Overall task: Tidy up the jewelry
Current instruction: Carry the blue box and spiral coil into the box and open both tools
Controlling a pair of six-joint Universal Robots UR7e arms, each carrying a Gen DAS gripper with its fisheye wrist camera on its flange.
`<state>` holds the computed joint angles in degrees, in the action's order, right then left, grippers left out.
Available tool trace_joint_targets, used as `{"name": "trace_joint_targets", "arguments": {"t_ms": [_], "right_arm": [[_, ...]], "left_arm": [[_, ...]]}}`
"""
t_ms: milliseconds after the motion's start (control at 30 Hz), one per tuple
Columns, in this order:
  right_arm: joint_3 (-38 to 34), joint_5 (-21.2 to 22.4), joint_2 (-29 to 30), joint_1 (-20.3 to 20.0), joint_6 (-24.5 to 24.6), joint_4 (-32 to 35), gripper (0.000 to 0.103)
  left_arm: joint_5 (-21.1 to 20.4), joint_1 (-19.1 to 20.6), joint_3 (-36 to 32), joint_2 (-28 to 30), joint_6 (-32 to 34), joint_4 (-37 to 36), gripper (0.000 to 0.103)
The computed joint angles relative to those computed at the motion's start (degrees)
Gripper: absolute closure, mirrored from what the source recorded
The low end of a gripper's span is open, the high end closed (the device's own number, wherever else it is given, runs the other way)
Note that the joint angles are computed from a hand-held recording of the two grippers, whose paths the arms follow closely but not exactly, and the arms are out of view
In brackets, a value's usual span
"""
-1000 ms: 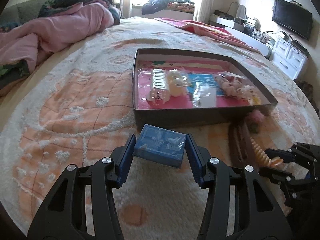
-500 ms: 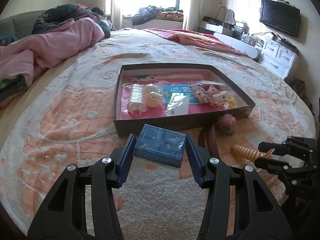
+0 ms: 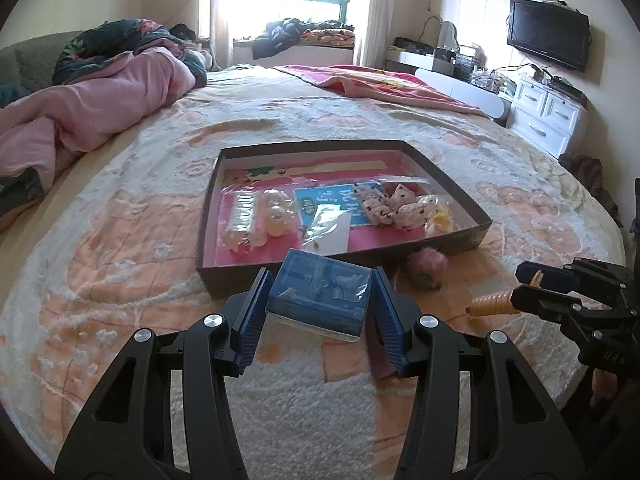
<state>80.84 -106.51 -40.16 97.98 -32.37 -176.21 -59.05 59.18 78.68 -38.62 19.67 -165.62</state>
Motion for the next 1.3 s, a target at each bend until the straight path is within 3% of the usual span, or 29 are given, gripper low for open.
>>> {"name": "trace_joint_targets", "arguments": {"t_ms": [367,700,900,1300], "right_arm": [[-3.78,-0.90,0.83,-0.67,0.21,-0.99,0.071],[-13.30,-2.79,4.84,-0.95,-0.01,1.65,0.071],[-21.73,-4.79,9.09,-1.07,-0.30,5.11,0.072],[-41.72,-7.40,19.31,-1.23,1.07,17.25,0.072]], "left_arm": [[-2.00,0.29,-6.89,4.05,-0.95,4.44,0.061],[-1.97,0.26,-17.07,10.42,1.29,7.47,0.061],[-2.11,0.98,-22.94,13.63,0.79,10.32,0.061],[-1.64,2.48,-27.98,16.53,-0.81,14.29,0.061]]}}
